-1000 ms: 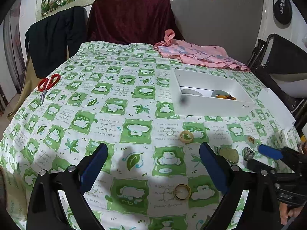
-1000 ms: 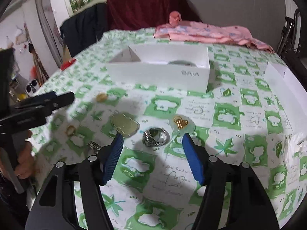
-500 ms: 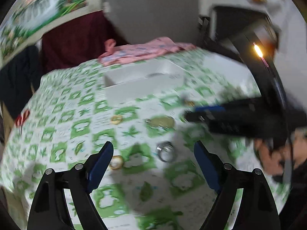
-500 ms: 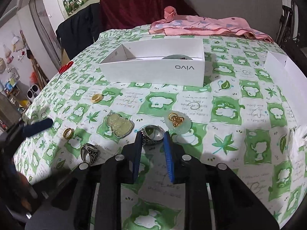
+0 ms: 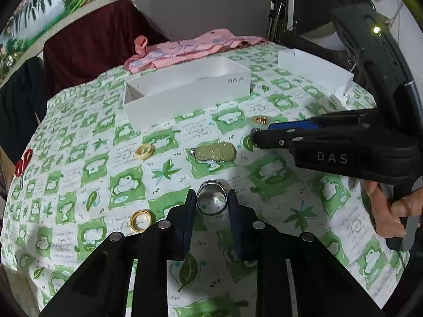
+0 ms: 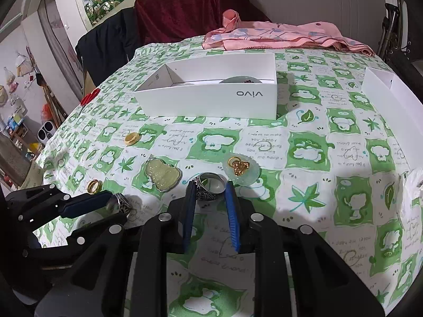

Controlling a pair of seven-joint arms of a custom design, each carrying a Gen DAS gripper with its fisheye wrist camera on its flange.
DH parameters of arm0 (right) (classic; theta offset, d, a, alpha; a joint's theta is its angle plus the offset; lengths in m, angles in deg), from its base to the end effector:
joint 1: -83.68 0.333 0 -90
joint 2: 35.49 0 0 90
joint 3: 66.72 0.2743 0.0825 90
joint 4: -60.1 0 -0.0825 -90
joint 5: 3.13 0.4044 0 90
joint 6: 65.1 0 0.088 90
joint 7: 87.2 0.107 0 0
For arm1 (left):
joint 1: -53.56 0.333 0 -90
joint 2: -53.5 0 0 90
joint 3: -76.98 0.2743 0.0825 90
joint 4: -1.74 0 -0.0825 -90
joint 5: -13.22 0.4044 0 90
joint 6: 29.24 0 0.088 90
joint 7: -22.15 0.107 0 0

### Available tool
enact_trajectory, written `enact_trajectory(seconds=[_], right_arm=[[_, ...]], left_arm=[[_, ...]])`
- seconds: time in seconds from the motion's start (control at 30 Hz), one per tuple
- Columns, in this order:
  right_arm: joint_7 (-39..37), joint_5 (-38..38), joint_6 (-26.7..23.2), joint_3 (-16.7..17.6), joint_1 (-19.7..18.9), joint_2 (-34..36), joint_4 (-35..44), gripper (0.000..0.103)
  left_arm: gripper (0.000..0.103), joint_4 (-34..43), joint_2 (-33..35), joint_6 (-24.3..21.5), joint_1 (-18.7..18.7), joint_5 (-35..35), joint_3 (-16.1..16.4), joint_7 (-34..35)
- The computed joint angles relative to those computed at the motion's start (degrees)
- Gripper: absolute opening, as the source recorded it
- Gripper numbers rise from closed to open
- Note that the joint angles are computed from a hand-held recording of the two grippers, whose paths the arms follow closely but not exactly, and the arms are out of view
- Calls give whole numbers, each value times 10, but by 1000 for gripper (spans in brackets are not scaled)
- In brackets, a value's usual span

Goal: Organize jewelry

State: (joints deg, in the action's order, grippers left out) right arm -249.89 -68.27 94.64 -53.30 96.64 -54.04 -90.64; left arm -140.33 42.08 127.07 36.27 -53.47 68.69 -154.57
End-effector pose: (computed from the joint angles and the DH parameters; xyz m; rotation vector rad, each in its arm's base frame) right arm 0.3929 0.2347 0.3283 -1.3673 2.0614 -0.6416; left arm 0.4645 -0.1828 0.3418 -0.6480 2.6272 -1.0065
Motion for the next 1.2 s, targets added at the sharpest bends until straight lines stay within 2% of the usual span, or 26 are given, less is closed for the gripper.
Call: enact_trajectory(seconds=[0.17,0.37,0.57,0.8,0.97,1.13,1.2], right_arm=[[17,-13,-4,4,-3,-7,-2,22],[42,-35,-8,8,-6,-20,-10,22],[67,-54,-6,9,-8,-31,-16,22],[141,-113,17,10,-25,-74,-33,22],[94,-93,-4,4,-35,-102,-9,22],[87,-115,17,-6,-69,-46,52,22],[94,-124,32,-19,-77,-4,79,22]], left_arm=[[24,15,4,-24,10,-10,8,-22],[24,26,8,-27,18,-28,7,-31],[24,53,18,-53,32,-15,9,-72],[24,104,36,-51,35,-13,-1,-103],[24,168,67,-32,31,-6,-16,-135],[24,238,117,-23,31,4,-34,-174],[24,269,151,-17,33,34,-43,-209]])
